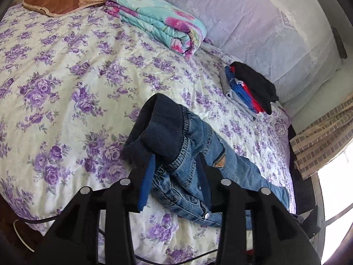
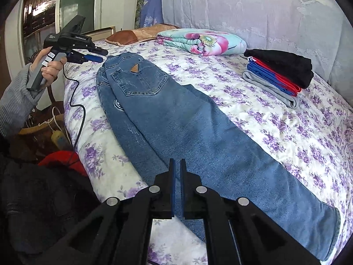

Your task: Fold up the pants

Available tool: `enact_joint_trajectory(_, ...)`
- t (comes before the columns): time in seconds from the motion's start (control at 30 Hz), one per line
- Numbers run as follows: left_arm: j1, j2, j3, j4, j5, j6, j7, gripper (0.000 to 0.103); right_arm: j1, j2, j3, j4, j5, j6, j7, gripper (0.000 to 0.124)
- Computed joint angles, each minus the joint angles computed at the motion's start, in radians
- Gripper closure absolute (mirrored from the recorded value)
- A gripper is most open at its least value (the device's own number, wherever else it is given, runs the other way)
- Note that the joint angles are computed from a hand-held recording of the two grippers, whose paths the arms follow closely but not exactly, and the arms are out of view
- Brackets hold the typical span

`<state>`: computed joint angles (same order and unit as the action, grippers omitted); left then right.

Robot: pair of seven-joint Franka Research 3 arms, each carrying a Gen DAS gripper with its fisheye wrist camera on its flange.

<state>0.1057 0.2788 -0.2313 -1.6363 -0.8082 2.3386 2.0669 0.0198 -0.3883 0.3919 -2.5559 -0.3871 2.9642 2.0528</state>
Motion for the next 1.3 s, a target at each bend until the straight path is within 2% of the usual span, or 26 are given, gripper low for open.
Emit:
enact_joint_trajectory(0.07,-0.024,0.034,0.012,0.029,0.073,0.004,-0.076,0.066,-0.008,-0.004,0.002,-0.011,0.002,0.016,0.013,0.120)
enact_joint_trajectory(0.2,0.005,0.043,-0.013,0.029,0.036,0.011,-0.062,0.067,-0.031,0.004,0.018,-0.018,-0.002,0.024,0.026,0.117)
enact_joint_trajectory(0.23,0.012,0.040,-0.018,0.026,0.019,0.009,-0.054,0.073,-0.045,0.007,0.030,-0.015,-0.012,0.024,0.036,0.113)
enact_joint_trajectory(0.3,0.029,0.044,-0.024,0.034,-0.020,-0.014,-0.030,0.082,-0.072,0.014,0.055,-0.006,-0.041,0.026,0.056,0.092)
enact_joint_trajectory(0.43,0.032,0.041,-0.016,0.033,-0.043,-0.009,-0.035,0.089,-0.084,0.042,0.072,0.016,-0.098,0.020,0.063,0.090)
enact_joint_trajectory(0.57,0.035,0.053,-0.009,0.048,-0.038,-0.017,-0.062,0.090,-0.140,0.082,0.122,0.057,-0.235,-0.018,0.147,0.090)
enact_joint_trajectory(0.7,0.036,0.052,-0.014,0.044,-0.024,-0.026,-0.064,0.091,-0.197,0.108,0.182,0.096,-0.437,-0.063,0.274,0.090)
enact_joint_trajectory(0.73,0.038,0.042,-0.018,0.032,-0.034,-0.026,-0.046,0.091,-0.187,0.111,0.176,0.101,-0.452,-0.074,0.282,0.091)
enact_joint_trajectory(0.8,0.034,0.022,-0.020,0.015,-0.043,-0.022,-0.026,0.090,-0.151,0.114,0.147,0.107,-0.452,-0.089,0.271,0.107)
enact_joint_trajectory(0.87,0.019,0.024,-0.013,0.024,-0.024,-0.026,-0.039,0.077,-0.124,0.112,0.125,0.114,-0.470,-0.099,0.275,0.114)
enact_joint_trajectory(0.9,0.011,0.029,-0.010,0.029,-0.010,-0.017,-0.053,0.066,-0.123,0.105,0.127,0.117,-0.502,-0.106,0.302,0.116)
enact_joint_trajectory(0.93,0.001,0.036,-0.005,0.036,0.010,-0.005,-0.074,0.063,-0.120,0.098,0.125,0.118,-0.529,-0.110,0.326,0.116)
enact_joint_trajectory(1.1,0.000,0.092,-0.018,0.097,0.042,-0.014,-0.137,0.063,-0.051,0.074,0.054,0.111,-0.538,-0.108,0.365,0.117)
enact_joint_trajectory(1.17,0.005,0.096,-0.025,0.102,0.042,-0.003,-0.148,0.071,-0.016,0.071,0.025,0.108,-0.535,-0.110,0.365,0.120)
enact_joint_trajectory(1.2,0.008,0.093,-0.027,0.098,0.040,0.006,-0.154,0.083,0.002,0.067,0.010,0.104,-0.533,-0.105,0.367,0.124)
enact_joint_trajectory(1.3,0.045,0.072,-0.043,0.076,-0.027,-0.015,-0.116,0.089,0.053,0.047,-0.019,0.097,-0.521,-0.103,0.361,0.124)
